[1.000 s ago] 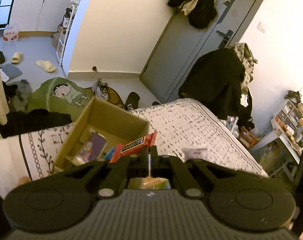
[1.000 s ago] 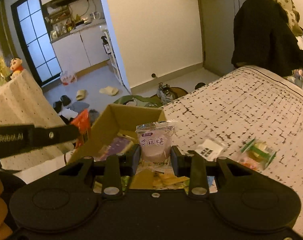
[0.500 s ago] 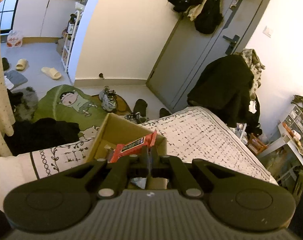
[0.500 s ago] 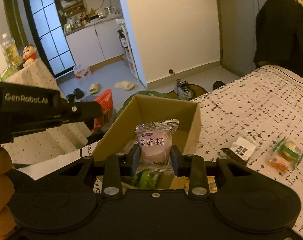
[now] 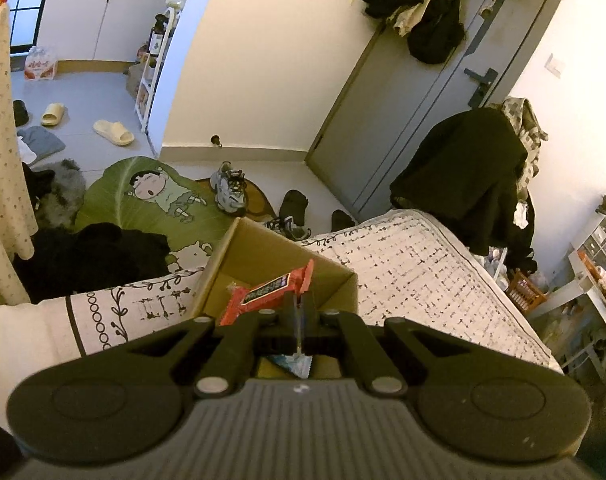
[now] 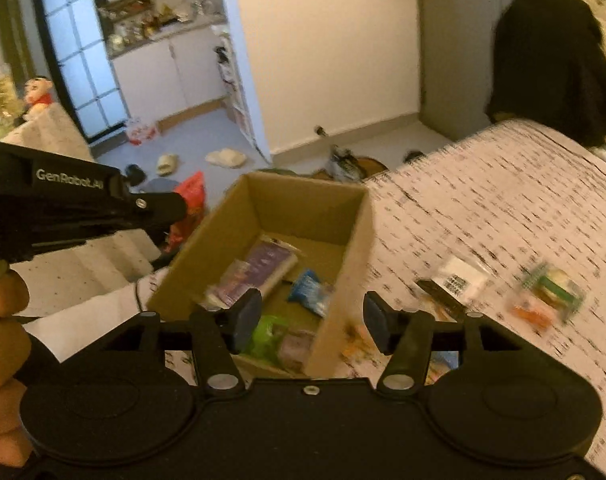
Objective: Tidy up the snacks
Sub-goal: 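Carry the orange bar and pink packet into the box with both grippers and release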
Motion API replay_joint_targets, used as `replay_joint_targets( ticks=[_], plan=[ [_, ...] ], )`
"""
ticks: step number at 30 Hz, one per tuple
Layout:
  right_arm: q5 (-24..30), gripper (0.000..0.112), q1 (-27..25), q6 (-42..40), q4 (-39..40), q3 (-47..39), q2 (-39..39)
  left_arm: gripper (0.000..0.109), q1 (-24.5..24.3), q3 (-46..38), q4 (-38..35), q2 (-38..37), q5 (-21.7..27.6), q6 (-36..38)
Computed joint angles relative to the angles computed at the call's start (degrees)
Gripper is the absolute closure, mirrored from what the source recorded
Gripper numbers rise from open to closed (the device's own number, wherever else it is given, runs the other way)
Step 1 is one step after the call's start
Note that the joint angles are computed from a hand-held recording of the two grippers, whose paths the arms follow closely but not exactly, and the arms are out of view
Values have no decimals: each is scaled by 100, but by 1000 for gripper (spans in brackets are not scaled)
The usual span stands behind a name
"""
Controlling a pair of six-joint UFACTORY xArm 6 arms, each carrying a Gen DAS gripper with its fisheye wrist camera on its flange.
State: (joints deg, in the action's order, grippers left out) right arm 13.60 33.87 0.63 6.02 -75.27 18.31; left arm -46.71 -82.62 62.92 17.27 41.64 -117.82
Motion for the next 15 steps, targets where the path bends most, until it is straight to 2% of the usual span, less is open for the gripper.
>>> replay_joint_targets(
  ticks=[2,12,15],
  plan=[
    [193,54,-72,377,-328,-4,-36,109,36,-74,-68,78,-39,72],
    [386,47,-174,399,-291,-68,-19,108,98,-585,-379,513,-215,300],
    [433,46,-228,516,-367,-89,-25,104,57,-733,-514,593,-9,444]
  ],
)
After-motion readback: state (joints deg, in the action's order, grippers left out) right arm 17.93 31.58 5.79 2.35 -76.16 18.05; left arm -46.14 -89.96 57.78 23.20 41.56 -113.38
